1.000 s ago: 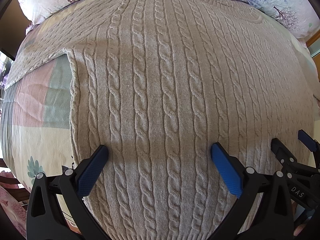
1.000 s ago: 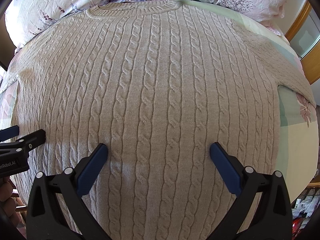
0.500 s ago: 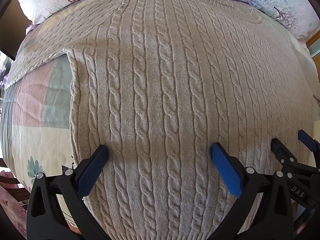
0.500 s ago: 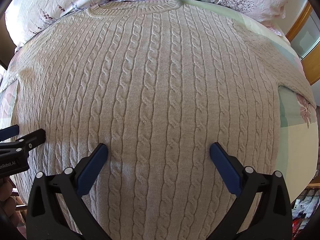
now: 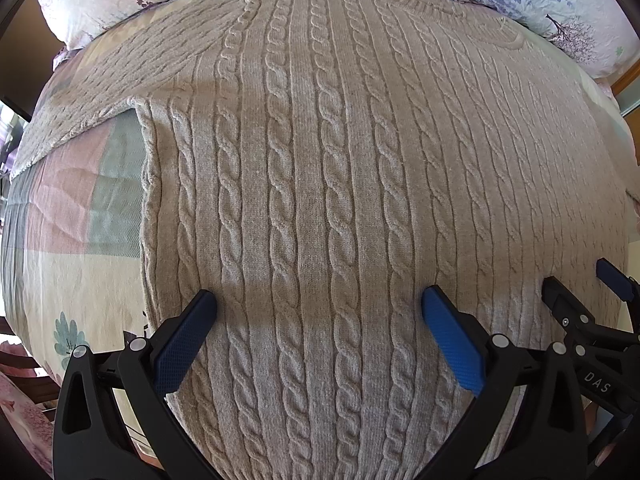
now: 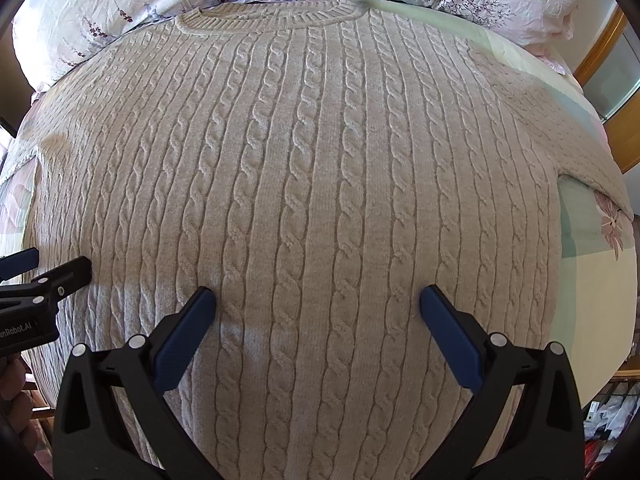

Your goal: Fold small clothes

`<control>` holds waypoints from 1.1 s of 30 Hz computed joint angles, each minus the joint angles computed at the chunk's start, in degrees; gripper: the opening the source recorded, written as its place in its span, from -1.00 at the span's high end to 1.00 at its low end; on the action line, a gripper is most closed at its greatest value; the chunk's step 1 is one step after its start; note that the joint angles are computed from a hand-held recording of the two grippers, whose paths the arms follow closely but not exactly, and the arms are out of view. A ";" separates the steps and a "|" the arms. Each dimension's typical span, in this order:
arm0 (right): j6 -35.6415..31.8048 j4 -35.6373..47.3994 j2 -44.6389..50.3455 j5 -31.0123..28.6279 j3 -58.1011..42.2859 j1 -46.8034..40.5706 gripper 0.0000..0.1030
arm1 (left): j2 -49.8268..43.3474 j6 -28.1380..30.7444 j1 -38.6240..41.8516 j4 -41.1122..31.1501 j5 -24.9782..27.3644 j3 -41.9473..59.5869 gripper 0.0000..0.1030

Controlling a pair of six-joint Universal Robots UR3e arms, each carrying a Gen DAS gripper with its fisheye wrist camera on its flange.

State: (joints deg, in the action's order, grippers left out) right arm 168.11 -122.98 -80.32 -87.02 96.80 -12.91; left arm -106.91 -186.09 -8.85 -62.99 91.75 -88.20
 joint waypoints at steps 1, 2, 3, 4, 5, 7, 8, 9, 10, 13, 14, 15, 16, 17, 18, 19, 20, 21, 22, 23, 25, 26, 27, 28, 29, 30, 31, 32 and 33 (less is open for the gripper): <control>-0.16 -0.17 0.07 0.05 0.04 0.00 -0.97 | 0.09 0.00 -0.06 -0.10 0.01 -0.03 -0.97; -0.30 -0.21 0.01 0.13 0.12 -0.08 -0.97 | -0.15 0.00 -0.07 -0.37 0.01 0.40 -0.97; -0.52 -0.25 -0.04 0.25 0.15 -0.19 -0.96 | -0.12 -0.01 -0.09 -0.53 0.01 0.48 -0.97; -0.74 -0.59 -0.19 0.38 0.45 -0.26 -0.97 | -0.03 0.00 -0.09 -0.50 -0.01 0.41 -0.97; -1.02 -0.88 -0.37 0.52 0.77 -0.36 -0.96 | -0.43 -0.01 -0.06 -0.64 -0.01 0.96 -0.97; -2.09 -0.82 -0.55 0.91 0.90 -0.63 -0.96 | -0.31 0.19 0.12 0.09 -0.04 0.45 -0.97; -2.93 -0.04 -0.54 1.42 0.44 -1.07 -0.96 | 0.05 0.20 0.10 0.79 0.00 -0.24 -0.97; -3.73 0.84 -0.66 2.58 -0.07 -2.15 -0.96 | 0.60 0.22 0.04 1.78 0.08 -1.24 -0.97; -3.81 1.12 -0.89 4.19 -0.33 -3.98 -0.96 | 1.40 0.31 -0.02 3.61 0.20 -2.91 -0.97; -1.28 -0.67 -0.36 9.78 -2.50 -15.31 -0.95 | 5.60 1.79 -0.60 13.60 0.87 -11.68 -0.97; 0.41 -1.50 1.11 11.66 -4.52 -20.23 -0.91 | 6.80 2.61 -0.51 16.13 0.67 -13.92 -0.97; 2.63 -2.23 3.29 13.47 -7.21 -25.18 -0.78 | 7.46 3.00 -0.20 16.91 0.22 -14.94 -0.97; 5.48 -2.76 6.10 14.90 -10.54 -29.99 -0.67 | 8.24 3.31 0.39 17.03 -0.71 -15.75 -0.97; 8.90 -2.70 9.65 15.91 -14.89 -34.44 -0.48 | 8.96 3.63 1.16 16.67 -1.87 -16.18 -0.97; 12.80 -1.74 13.76 16.73 -20.20 -38.52 -0.40 | 10.29 3.77 2.89 16.45 -4.36 -17.18 -0.97; 16.71 -0.34 17.88 18.27 -25.53 -42.32 -0.38 | 11.58 3.67 4.74 16.57 -6.72 -18.11 -0.97; 20.11 0.58 21.76 19.91 -30.42 -45.45 -0.34 | 12.86 3.16 6.50 17.13 -8.96 -19.30 -0.97; 22.70 1.58 25.59 21.09 -35.36 -47.91 -0.29 | 14.71 1.68 8.83 18.38 -11.29 -20.92 -0.97; 24.48 3.40 29.30 21.01 -40.79 -49.47 -0.24 | 15.78 0.35 10.38 19.30 -11.80 -21.74 -0.97; 25.41 4.81 32.32 20.95 -45.23 -50.55 -0.13 | 16.31 -0.74 11.07 19.58 -11.59 -21.66 -0.97; 25.50 9.46 37.98 22.26 -53.97 -52.24 -0.05 | 17.89 -2.22 13.65 19.28 -10.74 -21.61 -0.97; 25.79 8.70 38.80 23.22 -55.04 -52.77 -0.01 | 17.85 -2.61 14.28 19.57 -10.54 -21.59 -0.97; 25.20 10.69 40.27 23.82 -57.90 -53.25 0.07 | 18.89 -2.86 16.34 19.95 -11.01 -22.26 -0.97; 24.59 10.85 40.68 24.04 -58.61 -53.78 0.13 | 19.11 -3.51 17.73 20.58 -11.17 -22.31 -0.97; 23.69 10.85 40.27 24.52 -57.97 -54.21 0.38 | 19.59 -4.47 18.97 21.52 -10.82 -22.71 -0.97; 23.56 11.65 41.17 23.98 -59.31 -53.52 0.69 | 20.88 -5.46 20.83 22.47 -10.33 -23.63 -0.97; 23.13 10.05 40.89 23.23 -58.25 -53.57 0.75 | 21.93 -5.91 22.76 22.93 -10.27 -24.26 -0.97; 22.91 9.73 41.28 22.69 -59.11 -53.18 0.83 | 21.53 -6.54 23.75 23.93 -10.10 -24.32 -0.97; 23.13 7.98 41.06 20.59 -58.76 -51.65 0.84 | 21.19 -7.42 25.45 24.79 -9.71 -24.01 -0.97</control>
State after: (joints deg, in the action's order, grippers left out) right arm 191.23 -115.00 -39.26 -66.43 38.05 -64.55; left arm -85.72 -193.52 16.59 -38.20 82.04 -112.20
